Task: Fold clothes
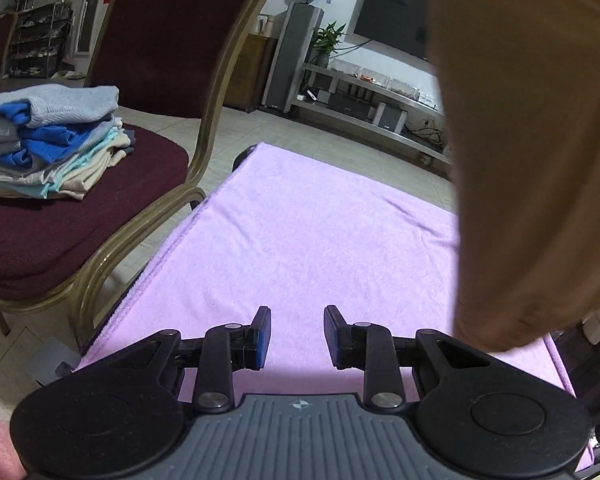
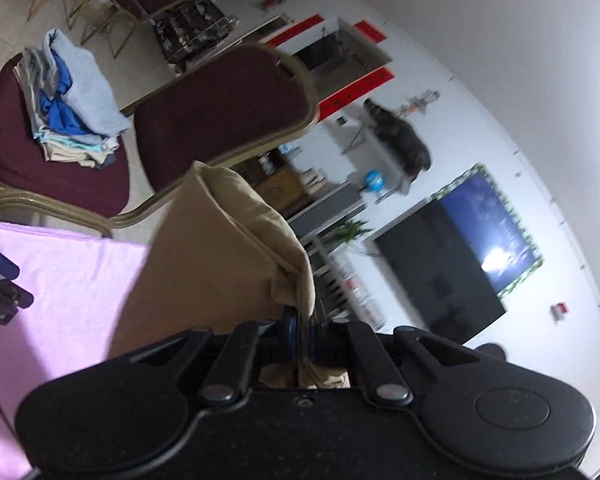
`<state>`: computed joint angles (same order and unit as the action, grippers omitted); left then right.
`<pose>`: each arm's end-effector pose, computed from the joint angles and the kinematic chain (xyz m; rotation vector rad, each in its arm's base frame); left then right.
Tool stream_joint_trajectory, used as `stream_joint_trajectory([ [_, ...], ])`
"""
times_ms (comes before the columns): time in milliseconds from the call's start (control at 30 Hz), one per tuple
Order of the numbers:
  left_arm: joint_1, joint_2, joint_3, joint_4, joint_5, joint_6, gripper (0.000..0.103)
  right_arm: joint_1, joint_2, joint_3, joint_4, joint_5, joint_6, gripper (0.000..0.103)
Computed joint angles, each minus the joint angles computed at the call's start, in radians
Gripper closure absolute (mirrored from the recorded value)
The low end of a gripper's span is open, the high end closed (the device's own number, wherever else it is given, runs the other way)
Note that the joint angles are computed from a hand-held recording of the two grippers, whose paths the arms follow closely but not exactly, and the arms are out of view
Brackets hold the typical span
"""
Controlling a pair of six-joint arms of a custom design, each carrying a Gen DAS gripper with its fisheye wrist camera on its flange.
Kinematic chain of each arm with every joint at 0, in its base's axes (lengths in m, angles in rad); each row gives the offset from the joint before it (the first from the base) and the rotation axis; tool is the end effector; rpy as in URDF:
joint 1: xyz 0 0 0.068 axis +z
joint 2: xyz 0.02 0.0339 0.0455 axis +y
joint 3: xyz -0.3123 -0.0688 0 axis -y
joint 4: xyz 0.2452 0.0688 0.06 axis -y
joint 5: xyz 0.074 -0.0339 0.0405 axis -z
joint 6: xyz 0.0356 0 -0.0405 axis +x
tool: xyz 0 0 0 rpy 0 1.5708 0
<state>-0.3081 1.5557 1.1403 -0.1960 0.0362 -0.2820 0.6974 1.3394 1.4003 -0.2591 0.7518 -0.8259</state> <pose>0.3365 -0.1084 0.3188 0.0496 2.2058 -0.3720 0.2360 0.1660 0.4726 -0.7705 1.5992 -0.7541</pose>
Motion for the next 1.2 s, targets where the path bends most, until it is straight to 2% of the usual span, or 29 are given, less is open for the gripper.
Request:
stream_joint_trajectory([
  [133,-0.004,-0.016,-0.01,0.002,-0.012,-0.006,0.076,-0.019,-0.069,-0.018,-0.062,-0.03,0.044,0.097],
  [233,-0.014,0.004,0.006,-0.017,-0.03,-0.004,0.076,-0.097,-0.089,-0.064,-0.113,-0.116,0.121,0.097],
  [300,-0.023,0.019,0.017,-0.034,-0.044,0.001,0.076,-0.169,-0.067,-0.114,-0.099,-0.181,0.164,0.097],
  [433,-0.037,0.053,0.042,-0.057,-0.068,0.014,0.076,-0.28,0.031,-0.188,0.007,-0.252,0.166,0.097],
  [667,-0.073,0.145,0.122,-0.12,-0.087,0.038,0.076,-0.411,0.289,-0.113,0.112,-0.283,0.229,0.096],
  [700,-0.083,0.158,0.133,-0.128,-0.095,0.044,0.076,-0.426,0.328,-0.099,0.117,-0.28,0.238,0.087],
  [733,-0.093,0.171,0.145,-0.138,-0.103,0.05,0.076,-0.442,0.366,-0.075,0.085,-0.272,0.249,0.065],
  [767,-0.103,0.181,0.155,-0.147,-0.108,0.054,0.076,-0.454,0.404,-0.038,0.045,-0.251,0.271,0.056],
  [867,-0.126,0.192,0.165,-0.155,-0.116,0.063,0.076,-0.507,0.429,0.051,-0.085,-0.246,0.427,0.053],
  [900,-0.133,0.193,0.164,-0.152,-0.121,0.067,0.076,-0.531,0.416,0.08,-0.152,-0.276,0.503,0.053],
  [967,-0.145,0.195,0.166,-0.155,-0.126,0.07,0.075,-0.589,0.381,0.133,-0.296,-0.368,0.649,0.051],
  [1033,-0.151,0.199,0.173,-0.166,-0.114,0.072,0.074,-0.668,0.333,0.162,-0.449,-0.529,0.784,0.049],
  [1133,-0.145,0.211,0.198,-0.199,-0.06,0.07,0.065,-0.826,0.249,0.132,-0.595,-0.859,0.969,0.043],
  [1200,-0.126,0.252,0.256,-0.257,0.009,0.047,0.061,-0.957,0.185,0.026,-0.594,-1.133,1.072,0.037],
])
